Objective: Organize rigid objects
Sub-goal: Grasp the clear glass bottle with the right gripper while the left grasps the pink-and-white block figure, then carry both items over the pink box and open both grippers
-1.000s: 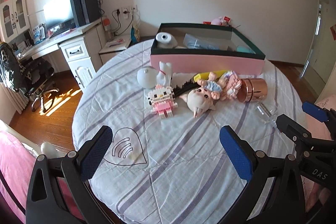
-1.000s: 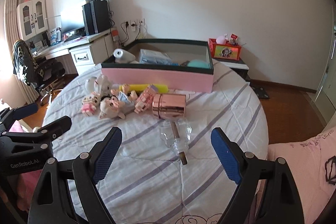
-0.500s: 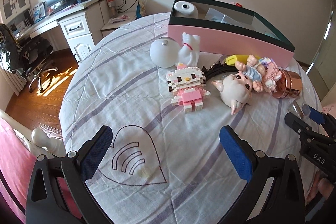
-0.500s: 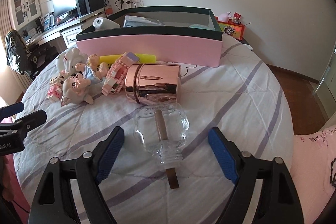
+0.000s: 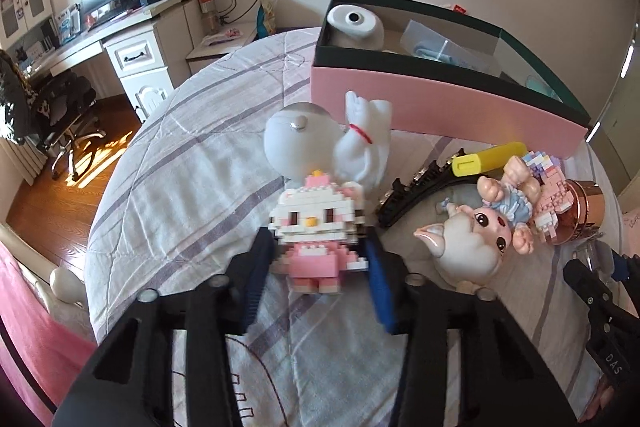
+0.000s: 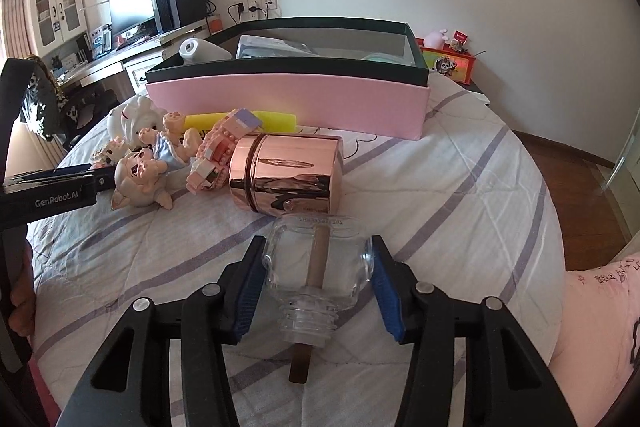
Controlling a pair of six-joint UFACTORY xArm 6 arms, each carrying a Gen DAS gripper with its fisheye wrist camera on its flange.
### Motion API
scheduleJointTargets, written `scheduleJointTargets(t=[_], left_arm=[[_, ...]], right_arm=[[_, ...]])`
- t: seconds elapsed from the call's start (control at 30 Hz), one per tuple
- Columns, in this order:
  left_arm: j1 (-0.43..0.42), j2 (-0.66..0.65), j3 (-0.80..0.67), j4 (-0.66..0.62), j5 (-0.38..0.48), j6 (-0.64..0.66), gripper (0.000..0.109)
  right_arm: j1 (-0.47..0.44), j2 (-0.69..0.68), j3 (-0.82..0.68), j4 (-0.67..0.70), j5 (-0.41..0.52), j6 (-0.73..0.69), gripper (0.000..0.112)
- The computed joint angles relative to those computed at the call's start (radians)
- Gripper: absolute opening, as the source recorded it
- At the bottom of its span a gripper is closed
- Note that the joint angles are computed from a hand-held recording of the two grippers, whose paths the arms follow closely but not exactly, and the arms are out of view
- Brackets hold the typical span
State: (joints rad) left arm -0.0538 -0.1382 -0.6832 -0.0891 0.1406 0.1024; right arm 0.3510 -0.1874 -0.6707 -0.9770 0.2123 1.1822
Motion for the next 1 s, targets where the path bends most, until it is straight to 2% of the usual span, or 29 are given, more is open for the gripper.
scheduleJointTargets(t=[0.07, 0.23, 0.3, 0.47, 0.6, 0.73, 0.8, 0.87, 0.93, 1.0], left_arm=[[-0.001, -0.013, 0.015, 0.013, -0.014, -0.009, 0.044], [-0.029, -0.101, 0.072, -0.186, -0.005, 0.180, 0.044], [-0.046, -0.145, 0.091, -0.311, 0.017, 0.290, 0.044], [-0.078, -0.233, 0.126, -0.414, 0.044, 0.394, 0.044], [-0.102, -0.258, 0.088, -0.552, 0.113, 0.528, 0.044], [-0.128, -0.218, 0.002, -0.558, 0.115, 0.559, 0.044], [-0.138, -0.176, -0.051, -0.510, 0.096, 0.533, 0.044], [-0.143, -0.119, -0.125, -0.487, 0.090, 0.524, 0.044], [-0.141, -0.051, -0.218, -0.495, 0.120, 0.536, 0.044], [-0.139, 0.028, -0.316, -0.441, 0.132, 0.488, 0.044]], right_arm=[[-0.006, -0.002, 0.004, -0.008, -0.017, 0.007, 0.051], [-0.008, -0.017, 0.015, -0.028, -0.046, 0.027, 0.051], [-0.002, -0.030, 0.020, -0.023, -0.050, 0.027, 0.051], [0.014, -0.069, 0.025, -0.021, -0.057, 0.023, 0.051], [0.018, -0.089, 0.016, -0.002, -0.072, -0.014, 0.051], [-0.003, -0.085, -0.020, 0.104, -0.121, -0.148, 0.051], [-0.016, -0.062, -0.066, 0.123, -0.127, -0.195, 0.051], [-0.030, -0.027, -0.120, 0.167, -0.131, -0.263, 0.052], [-0.042, 0.013, -0.170, 0.250, -0.141, -0.360, 0.052], [-0.052, 0.064, -0.240, 0.307, -0.130, -0.435, 0.052]])
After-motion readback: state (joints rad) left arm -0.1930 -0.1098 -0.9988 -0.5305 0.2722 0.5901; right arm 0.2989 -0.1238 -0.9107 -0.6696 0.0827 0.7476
